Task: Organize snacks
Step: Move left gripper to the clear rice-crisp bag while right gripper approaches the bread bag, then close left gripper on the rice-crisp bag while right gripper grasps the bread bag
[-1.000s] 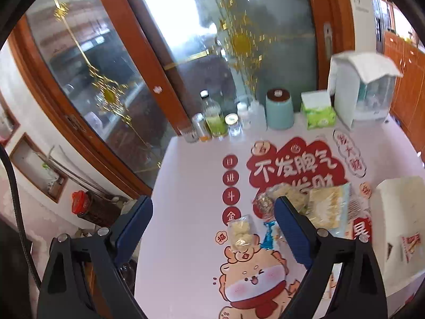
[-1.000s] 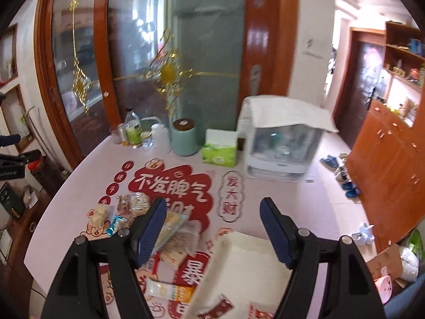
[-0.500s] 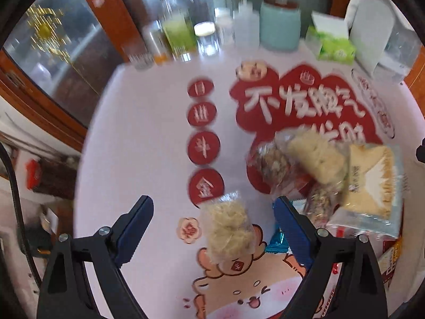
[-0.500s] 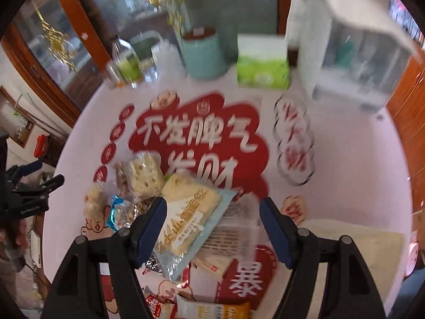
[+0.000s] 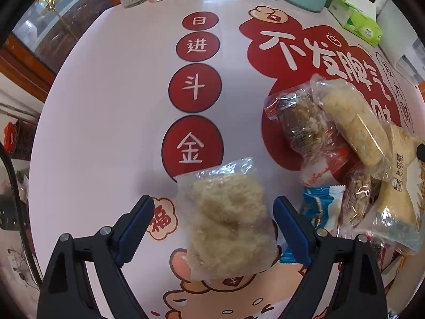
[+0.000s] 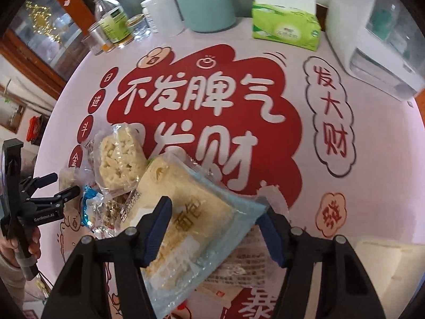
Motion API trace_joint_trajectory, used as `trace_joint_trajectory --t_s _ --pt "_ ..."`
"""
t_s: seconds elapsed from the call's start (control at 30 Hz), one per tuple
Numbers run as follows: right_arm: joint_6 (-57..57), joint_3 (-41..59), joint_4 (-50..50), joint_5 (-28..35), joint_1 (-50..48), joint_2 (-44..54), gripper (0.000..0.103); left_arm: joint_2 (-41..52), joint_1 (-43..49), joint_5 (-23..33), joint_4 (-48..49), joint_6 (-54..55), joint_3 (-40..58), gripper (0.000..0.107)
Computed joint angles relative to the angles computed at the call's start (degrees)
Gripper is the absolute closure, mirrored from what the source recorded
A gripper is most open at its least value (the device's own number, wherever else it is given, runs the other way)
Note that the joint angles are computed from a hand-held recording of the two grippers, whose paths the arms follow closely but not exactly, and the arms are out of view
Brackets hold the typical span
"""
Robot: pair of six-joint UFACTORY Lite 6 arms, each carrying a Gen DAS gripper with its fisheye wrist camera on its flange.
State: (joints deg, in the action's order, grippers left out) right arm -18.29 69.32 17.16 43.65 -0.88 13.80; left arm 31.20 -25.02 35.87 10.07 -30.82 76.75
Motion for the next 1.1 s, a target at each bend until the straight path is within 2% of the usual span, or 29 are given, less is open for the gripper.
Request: trace_joint_trajectory --t_s 0.1,0.17,0.23,0.33,0.4,0.53,0.67,0.9,1.03,1.1 --pt "-2.5 0.7 2.4 0.1 -0.1 0.8 0.049 -1.0 0.8 -2.2 -1.2 0.0 -2.8 0.020" --pt "-5.1 0.9 5.7 1.0 -0.8 0.8 0.064 -2.3 1.0 -3.3 -2.3 0.1 -5.0 0.029" --pt "-8.7 0.5 9.9 2.2 -1.7 0.0 0.074 -4.3 2.0 -4.7 -6.2 2.8 -8.1 0.044" --pt "-10.7 -0.7 13.2 3.1 -2.3 -2.2 0.085 -6.3 1.0 -6.4 -2.8 -0.9 -10.8 0.063" --pt "-10.9 -2.1 14.4 3.5 -2.3 -4.8 0.090 -9.0 -0.1 -7.8 0.1 -4.8 -13.7 0.067" --pt "-8.9 -5.3 13.4 3.3 -1.2 -11.4 0.097 -13.5 -3.6 -6.6 8.0 -15.4 -16.9 0.069" --pt "-6.5 -8.1 11.8 3.8 0.0 -19.7 0.098 -22.4 -8.7 -1.5 13.7 -23.1 -19.0 0.070" --pt "-1.0 -9.8 7.8 8.7 -0.2 -36.1 0.100 -34.9 -19.8 11.0 14.9 -27.6 -14.4 0.070" --pt "-4.5 -9.4 11.6 16.1 -7.1 -44.7 0.101 -38.4 -28.2 18.8 17.1 -32.1 -9.0 0.070" --pt "-8.1 -8.1 14.3 22.2 -13.6 -48.4 0.101 -38.6 -34.4 23.4 18.7 -35.5 -4.5 0.070"
